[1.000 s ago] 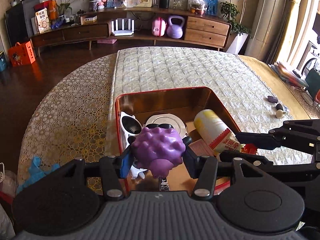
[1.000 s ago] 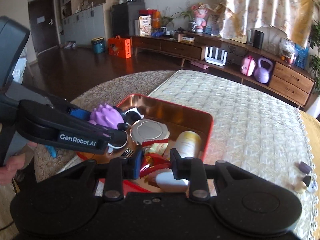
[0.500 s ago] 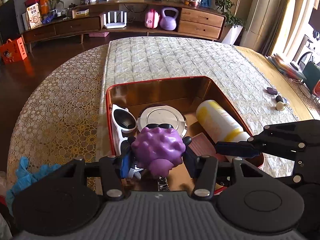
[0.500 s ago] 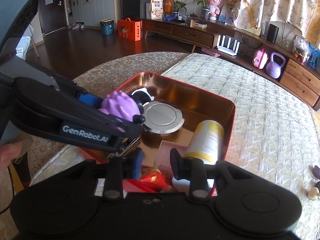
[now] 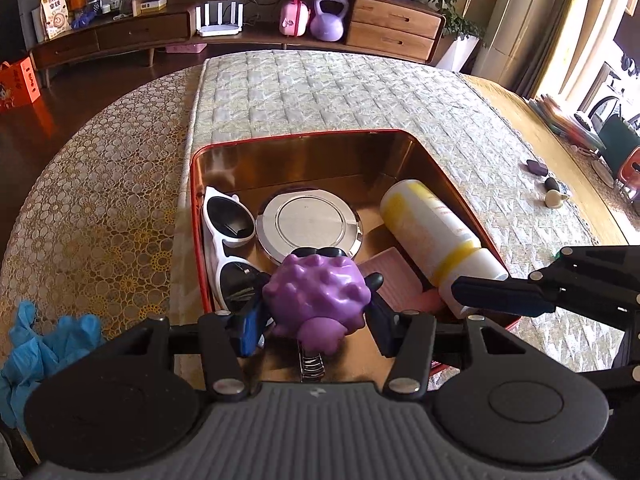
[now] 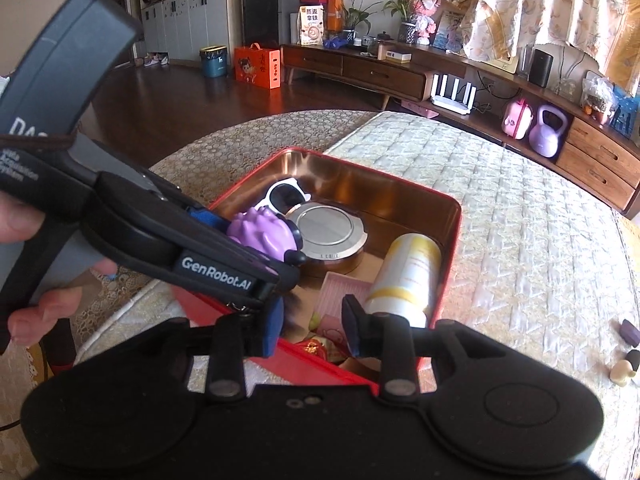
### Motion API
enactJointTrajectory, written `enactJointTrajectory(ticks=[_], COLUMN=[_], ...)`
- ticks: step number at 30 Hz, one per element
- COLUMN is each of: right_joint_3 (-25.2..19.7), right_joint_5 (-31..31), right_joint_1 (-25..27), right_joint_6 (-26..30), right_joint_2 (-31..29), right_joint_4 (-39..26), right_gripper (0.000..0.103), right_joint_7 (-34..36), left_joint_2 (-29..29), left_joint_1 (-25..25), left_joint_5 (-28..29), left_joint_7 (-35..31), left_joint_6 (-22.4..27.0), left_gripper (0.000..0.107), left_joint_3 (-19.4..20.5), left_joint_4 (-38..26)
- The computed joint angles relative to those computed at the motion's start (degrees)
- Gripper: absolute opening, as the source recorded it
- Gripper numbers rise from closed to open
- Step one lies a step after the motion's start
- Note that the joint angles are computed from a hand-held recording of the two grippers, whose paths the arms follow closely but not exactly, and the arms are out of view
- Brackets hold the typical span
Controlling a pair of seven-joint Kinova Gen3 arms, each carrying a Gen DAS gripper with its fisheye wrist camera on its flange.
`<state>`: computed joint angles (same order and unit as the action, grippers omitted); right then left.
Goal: Organize rigid objects
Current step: 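Open both tools to drop ball and wrapper, then withdraw from the box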
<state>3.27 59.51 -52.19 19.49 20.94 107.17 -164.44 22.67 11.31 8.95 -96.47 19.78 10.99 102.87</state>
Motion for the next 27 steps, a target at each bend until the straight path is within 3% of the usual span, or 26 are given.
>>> enactJointTrajectory(ticks=[5, 13, 22, 27], right_joint_3=[-0.09, -4.38, -10.37, -13.81], right_joint_5=[2.64, 7.54, 13.6, 16.7], right_joint_1=[-1.13, -0.74, 0.45, 3.02], right_joint_6=[1.39, 6.77, 12.6, 13.6], right_joint_2=[-1.58, -4.63, -11.22, -15.03], right_joint_4=[1.48, 4.0, 9.45, 12.86], right_gripper=[0.041, 0.043, 0.048, 0.059], right_joint_7=[-4.41, -12.59, -23.33, -28.69], left_joint_2=[-0.69, -4.28, -10.68, -12.62], left_joint_1=[-2.8, -3.94, 0.87, 8.59], left_joint_5=[2.53, 4.88, 2.56, -2.95], left_joint_7=[-2.12, -2.71, 0.96, 8.15], left_joint_6=[-2.27, -5.82, -9.45, -9.87], left_gripper=[0.065, 0.065, 0.071, 0.072], left_joint_3=[2.61, 3.72, 1.57, -3.55], left_joint_4=[1.66, 5.65, 10.03, 10.57])
